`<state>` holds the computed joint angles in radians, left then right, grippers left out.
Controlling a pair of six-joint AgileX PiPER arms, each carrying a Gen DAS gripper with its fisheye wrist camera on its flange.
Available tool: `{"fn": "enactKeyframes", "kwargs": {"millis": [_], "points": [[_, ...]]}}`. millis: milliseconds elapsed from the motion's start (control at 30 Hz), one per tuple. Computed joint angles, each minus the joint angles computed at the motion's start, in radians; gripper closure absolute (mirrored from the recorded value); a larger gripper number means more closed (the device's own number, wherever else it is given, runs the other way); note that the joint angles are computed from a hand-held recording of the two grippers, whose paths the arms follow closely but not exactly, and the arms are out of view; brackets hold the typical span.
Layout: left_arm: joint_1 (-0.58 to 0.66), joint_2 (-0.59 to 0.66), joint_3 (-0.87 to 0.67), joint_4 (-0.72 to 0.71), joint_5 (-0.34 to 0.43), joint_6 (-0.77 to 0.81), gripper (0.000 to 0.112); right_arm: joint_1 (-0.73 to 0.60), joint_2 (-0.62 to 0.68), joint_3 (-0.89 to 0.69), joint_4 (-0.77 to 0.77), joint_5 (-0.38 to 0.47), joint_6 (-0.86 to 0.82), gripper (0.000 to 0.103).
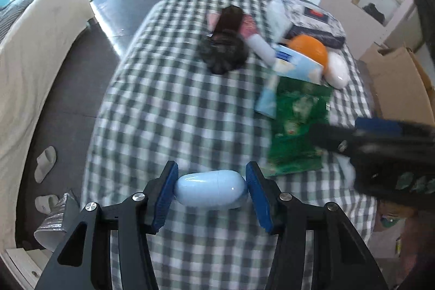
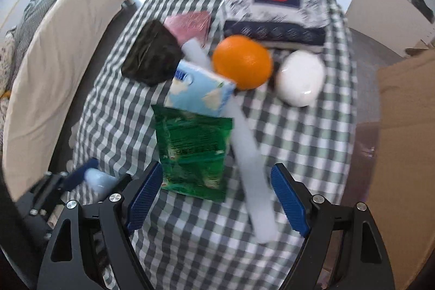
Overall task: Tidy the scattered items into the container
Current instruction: 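Grasp the green snack bag with the right tool while the left tool holds the case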
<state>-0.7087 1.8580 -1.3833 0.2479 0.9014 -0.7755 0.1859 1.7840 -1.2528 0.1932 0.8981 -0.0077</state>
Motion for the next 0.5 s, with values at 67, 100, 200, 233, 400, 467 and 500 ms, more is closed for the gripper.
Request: {"fn": "enactKeyframes", "kwargs": {"millis": [67,100,200,233,400,467,500], "points": [[0.014,-0.001,0.009,0.000,-0.006,-0.002,0.059,0.028,0.038,-0.007,-0.037,-0.005,0.044,0.022],[0.022,-0.007,0.018,-0.001,-0.011,-0.002,0.059,0.043,0.053,-0.010,-0.064,-0.011,0.072,0.022],[0.031,-0.011,0.027,0.003,-0.013,0.000,0.059,0.078,0.079,-0.018,-0.130,-0.032,0.139,0.011],[0.033,-0.011,0.027,0.003,-0.014,0.001,0.059,0.086,0.086,-0.021,-0.143,-0.035,0.157,0.011],[0.047,-0.004,0.026,-0.009,-0.019,0.011,0.059,0.111,0.061,-0.003,-0.183,-0.045,0.215,0.033],[0.049,-0.004,0.026,-0.010,-0.020,0.013,0.059,0.119,0.041,0.008,-0.208,-0.042,0.242,0.052],[0.050,-0.004,0.026,-0.012,-0.019,0.016,0.059,0.118,0.031,0.014,-0.211,-0.041,0.247,0.058]]}}
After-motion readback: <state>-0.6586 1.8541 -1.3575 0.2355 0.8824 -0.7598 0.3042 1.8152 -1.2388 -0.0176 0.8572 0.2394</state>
